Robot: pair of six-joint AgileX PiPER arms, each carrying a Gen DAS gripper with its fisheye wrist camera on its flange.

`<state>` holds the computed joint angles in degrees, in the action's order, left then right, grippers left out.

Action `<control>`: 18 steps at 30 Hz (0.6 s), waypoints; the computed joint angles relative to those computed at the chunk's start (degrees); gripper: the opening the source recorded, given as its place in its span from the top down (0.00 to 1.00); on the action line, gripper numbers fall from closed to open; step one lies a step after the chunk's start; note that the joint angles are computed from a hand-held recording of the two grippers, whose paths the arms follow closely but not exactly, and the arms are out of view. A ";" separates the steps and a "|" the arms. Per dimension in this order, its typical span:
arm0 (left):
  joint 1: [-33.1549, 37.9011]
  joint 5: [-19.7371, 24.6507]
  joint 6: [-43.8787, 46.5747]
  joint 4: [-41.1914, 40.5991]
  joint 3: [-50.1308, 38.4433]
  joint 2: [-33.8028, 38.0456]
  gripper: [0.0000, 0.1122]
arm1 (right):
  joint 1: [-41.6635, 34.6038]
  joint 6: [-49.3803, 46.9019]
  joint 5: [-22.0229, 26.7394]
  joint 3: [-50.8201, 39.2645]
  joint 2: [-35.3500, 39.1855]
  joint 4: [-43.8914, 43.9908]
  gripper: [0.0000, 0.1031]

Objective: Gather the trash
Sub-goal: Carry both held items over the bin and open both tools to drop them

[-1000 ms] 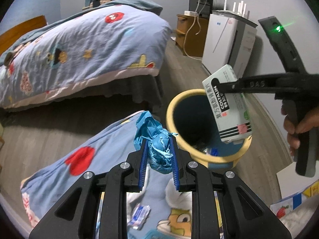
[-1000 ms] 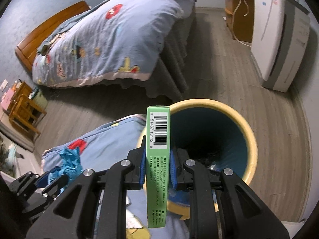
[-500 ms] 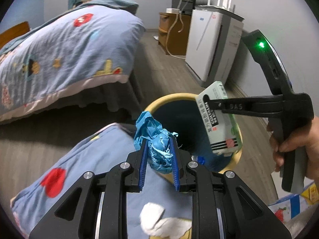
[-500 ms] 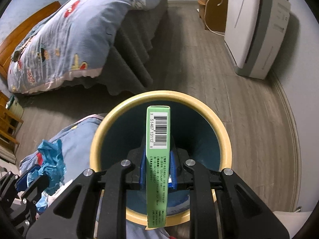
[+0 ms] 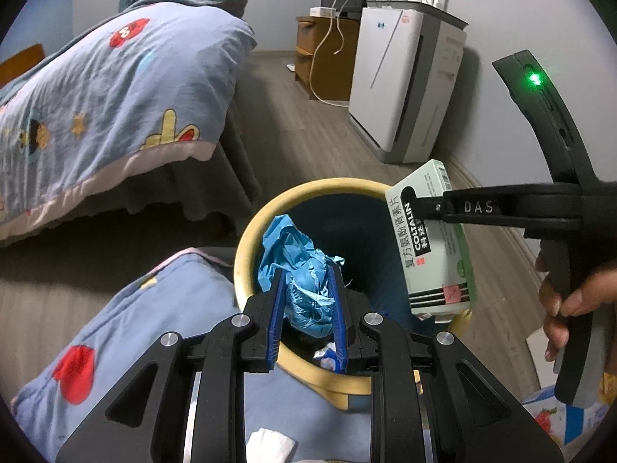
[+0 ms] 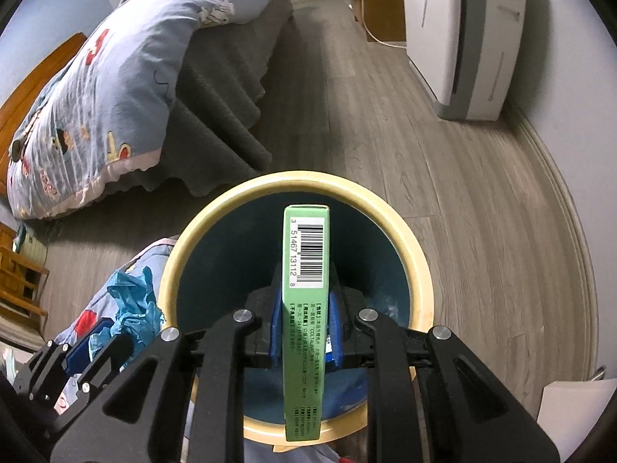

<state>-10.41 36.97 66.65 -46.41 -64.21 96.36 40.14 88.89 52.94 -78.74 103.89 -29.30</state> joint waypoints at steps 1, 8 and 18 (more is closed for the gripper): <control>-0.01 0.01 0.36 -0.23 0.06 0.06 0.80 | -0.21 0.19 -0.48 0.41 -0.12 0.21 0.82; -0.66 -0.41 2.47 -1.37 0.74 0.18 0.79 | -0.57 0.48 -2.26 0.81 -0.19 0.39 0.82; -0.38 -1.63 4.68 -3.69 2.34 -0.77 0.35 | 0.30 2.95 -2.58 0.85 -0.95 -1.98 0.38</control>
